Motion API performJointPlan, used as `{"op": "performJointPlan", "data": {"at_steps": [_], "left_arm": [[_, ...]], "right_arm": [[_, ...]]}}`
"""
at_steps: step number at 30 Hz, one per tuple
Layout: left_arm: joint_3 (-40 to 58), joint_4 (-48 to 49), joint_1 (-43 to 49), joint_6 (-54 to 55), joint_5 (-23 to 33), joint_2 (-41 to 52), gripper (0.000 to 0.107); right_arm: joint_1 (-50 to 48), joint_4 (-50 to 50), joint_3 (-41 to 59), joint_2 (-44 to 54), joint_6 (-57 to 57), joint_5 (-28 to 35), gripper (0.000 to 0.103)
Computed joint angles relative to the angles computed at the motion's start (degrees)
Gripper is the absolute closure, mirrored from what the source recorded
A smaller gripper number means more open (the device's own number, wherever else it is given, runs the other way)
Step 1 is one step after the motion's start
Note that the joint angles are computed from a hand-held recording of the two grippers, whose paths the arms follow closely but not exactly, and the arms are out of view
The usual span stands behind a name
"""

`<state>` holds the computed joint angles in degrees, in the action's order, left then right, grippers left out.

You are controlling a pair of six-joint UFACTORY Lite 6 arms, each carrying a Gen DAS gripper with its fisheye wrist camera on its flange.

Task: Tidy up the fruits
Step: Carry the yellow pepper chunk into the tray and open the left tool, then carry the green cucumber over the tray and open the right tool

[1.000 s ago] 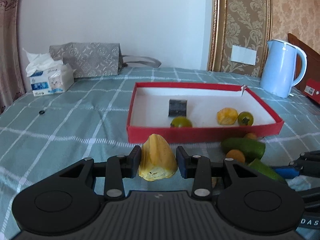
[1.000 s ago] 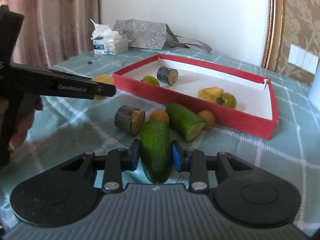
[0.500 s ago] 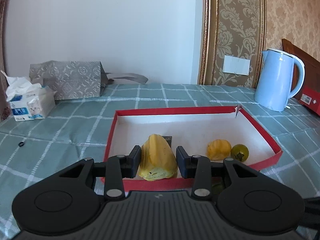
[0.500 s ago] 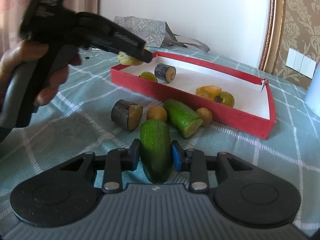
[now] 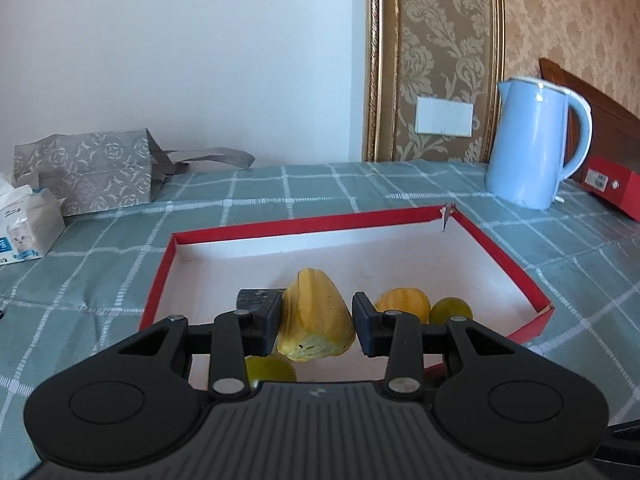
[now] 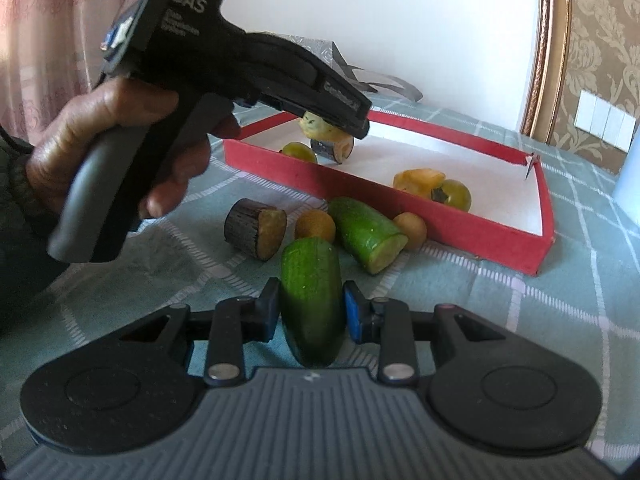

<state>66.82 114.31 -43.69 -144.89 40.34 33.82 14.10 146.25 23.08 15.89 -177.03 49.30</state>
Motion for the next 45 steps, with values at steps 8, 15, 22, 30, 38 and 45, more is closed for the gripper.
{"op": "performJointPlan", "data": {"at_steps": [8, 15, 22, 30, 38, 45], "left_arm": [[11.9, -5.9, 4.4, 10.2, -7.5, 7.0, 0.068], [14.9, -9.5, 2.0, 15.4, -0.3, 9.8, 0.031], [-6.1, -6.4, -4.9, -1.2, 19.0, -2.3, 0.022], [-26.6, -8.0, -4.7, -19.3, 20.4, -12.1, 0.022], [-26.7, -3.6, -1.0, -19.2, 9.0, -10.4, 0.022], [-23.5, -4.0, -1.0, -12.9, 4.7, -8.1, 0.014]], "right_arm": [[-0.1, 0.1, 0.0, 0.3, -0.4, 0.3, 0.072], [0.3, 1.1, -0.1, 0.7, -1.2, 0.9, 0.072], [0.6, 1.9, -0.4, 0.4, -1.8, 1.0, 0.072], [1.0, 2.5, -0.7, 0.1, -2.1, 0.9, 0.072], [1.0, 2.7, -0.7, 0.0, -2.2, 0.7, 0.072], [0.8, 2.5, -0.6, 0.3, -2.1, 0.9, 0.072]]}}
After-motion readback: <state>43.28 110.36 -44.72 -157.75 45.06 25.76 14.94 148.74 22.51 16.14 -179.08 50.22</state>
